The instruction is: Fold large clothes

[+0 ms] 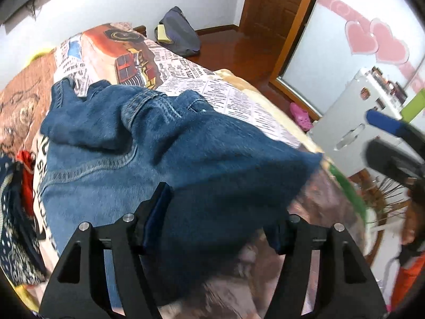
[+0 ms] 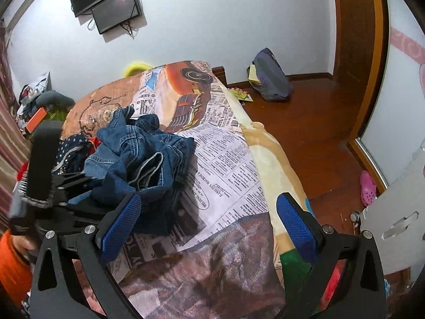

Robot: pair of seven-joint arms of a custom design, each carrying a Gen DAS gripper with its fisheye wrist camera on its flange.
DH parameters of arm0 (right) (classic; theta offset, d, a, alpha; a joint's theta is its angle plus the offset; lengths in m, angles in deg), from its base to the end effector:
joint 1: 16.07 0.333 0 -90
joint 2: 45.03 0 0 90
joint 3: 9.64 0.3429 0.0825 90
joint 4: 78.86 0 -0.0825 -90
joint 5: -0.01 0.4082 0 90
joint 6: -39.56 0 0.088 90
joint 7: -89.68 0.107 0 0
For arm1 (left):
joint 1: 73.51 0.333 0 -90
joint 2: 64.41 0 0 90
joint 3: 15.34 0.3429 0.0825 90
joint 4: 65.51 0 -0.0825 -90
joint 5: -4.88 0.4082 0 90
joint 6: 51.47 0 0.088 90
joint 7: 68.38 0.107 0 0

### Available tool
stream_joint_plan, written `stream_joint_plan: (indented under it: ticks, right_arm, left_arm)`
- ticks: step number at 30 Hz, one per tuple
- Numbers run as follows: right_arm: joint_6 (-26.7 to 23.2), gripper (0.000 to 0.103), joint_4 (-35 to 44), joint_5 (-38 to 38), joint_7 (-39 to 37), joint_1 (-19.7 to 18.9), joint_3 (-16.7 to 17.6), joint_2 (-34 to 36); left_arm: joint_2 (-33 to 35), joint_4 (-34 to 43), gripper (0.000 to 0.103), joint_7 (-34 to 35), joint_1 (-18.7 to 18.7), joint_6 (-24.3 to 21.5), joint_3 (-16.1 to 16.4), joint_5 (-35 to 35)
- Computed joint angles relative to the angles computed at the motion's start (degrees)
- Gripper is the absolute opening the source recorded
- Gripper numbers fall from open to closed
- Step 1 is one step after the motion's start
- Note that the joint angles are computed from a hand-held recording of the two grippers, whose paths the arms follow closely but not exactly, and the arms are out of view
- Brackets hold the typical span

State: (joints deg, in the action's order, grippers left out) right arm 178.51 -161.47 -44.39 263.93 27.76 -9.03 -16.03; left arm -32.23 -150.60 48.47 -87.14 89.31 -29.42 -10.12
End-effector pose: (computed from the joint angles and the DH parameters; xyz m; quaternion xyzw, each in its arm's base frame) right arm 0.5572 0.5401 0.4657 -0.5785 0.7235 -0.2164 0.3083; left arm 0.7038 -0.3257 0.4125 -0.3989 0.8790 -0.2596 0.0298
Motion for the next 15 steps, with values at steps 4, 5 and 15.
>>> stream_joint_plan:
  ticks: [4,5,15]
  right_arm:
    - [-0.6,0.101,1.3,0.4,-0.2,0.0,0.0,0.5]
    - [0.0,0.101,1.4,0.4,0.0,0.0,0.0,0.6]
    - [0.0,0.101,23.0,9.8,-19.3,-1.0,2.4,14.7]
  left_arm:
    - [-4.3,-3.7,0.077,4.0,3.8,-0.6,-2.7,-6.3]
    - [-5.8,-5.3,0.079,5.0,4.6,0.8,-3.0,-8.2]
    - [-7.8,-8.8,0.089,-2.4,4.8,11.7,4.1,-3.7]
